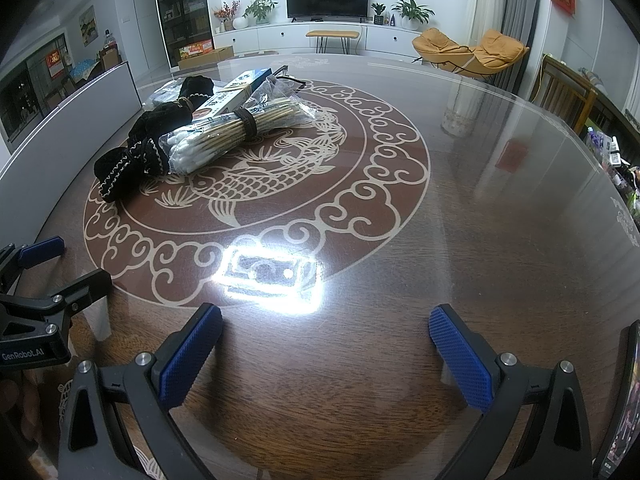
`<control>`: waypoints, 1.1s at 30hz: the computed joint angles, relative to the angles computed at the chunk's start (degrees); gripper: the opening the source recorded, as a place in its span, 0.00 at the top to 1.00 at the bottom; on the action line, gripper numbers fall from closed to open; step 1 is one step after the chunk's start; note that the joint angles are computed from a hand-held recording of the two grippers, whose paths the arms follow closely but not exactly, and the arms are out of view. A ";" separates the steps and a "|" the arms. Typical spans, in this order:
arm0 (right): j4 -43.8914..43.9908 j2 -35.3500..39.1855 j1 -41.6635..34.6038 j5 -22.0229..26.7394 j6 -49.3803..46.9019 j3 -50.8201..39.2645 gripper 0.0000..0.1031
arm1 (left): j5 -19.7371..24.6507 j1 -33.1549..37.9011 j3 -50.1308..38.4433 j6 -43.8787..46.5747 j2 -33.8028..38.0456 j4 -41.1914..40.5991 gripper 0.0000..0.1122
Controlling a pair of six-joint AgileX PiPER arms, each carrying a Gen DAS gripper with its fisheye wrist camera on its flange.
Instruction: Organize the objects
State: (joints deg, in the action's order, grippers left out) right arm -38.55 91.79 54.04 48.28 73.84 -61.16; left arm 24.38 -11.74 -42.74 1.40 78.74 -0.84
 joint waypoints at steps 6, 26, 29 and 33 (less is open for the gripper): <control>0.03 0.01 -0.01 -0.03 0.01 -0.02 0.00 | -0.16 0.02 0.08 0.05 0.06 -0.03 0.08; 0.37 0.47 -0.26 0.15 -0.69 -0.75 0.00 | 5.40 4.16 -21.50 23.26 15.43 -12.53 0.50; 0.37 0.46 -0.27 0.13 -0.68 -0.72 0.00 | 5.38 6.14 -20.95 25.54 15.66 -17.26 0.64; 0.37 0.46 -0.27 0.13 -0.68 -0.72 0.00 | 4.25 8.08 -12.43 18.28 8.19 -15.57 0.65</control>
State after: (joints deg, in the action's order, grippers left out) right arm -38.18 92.25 53.77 48.42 73.16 -61.88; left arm 28.63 -3.66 -55.17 19.68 86.92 -16.40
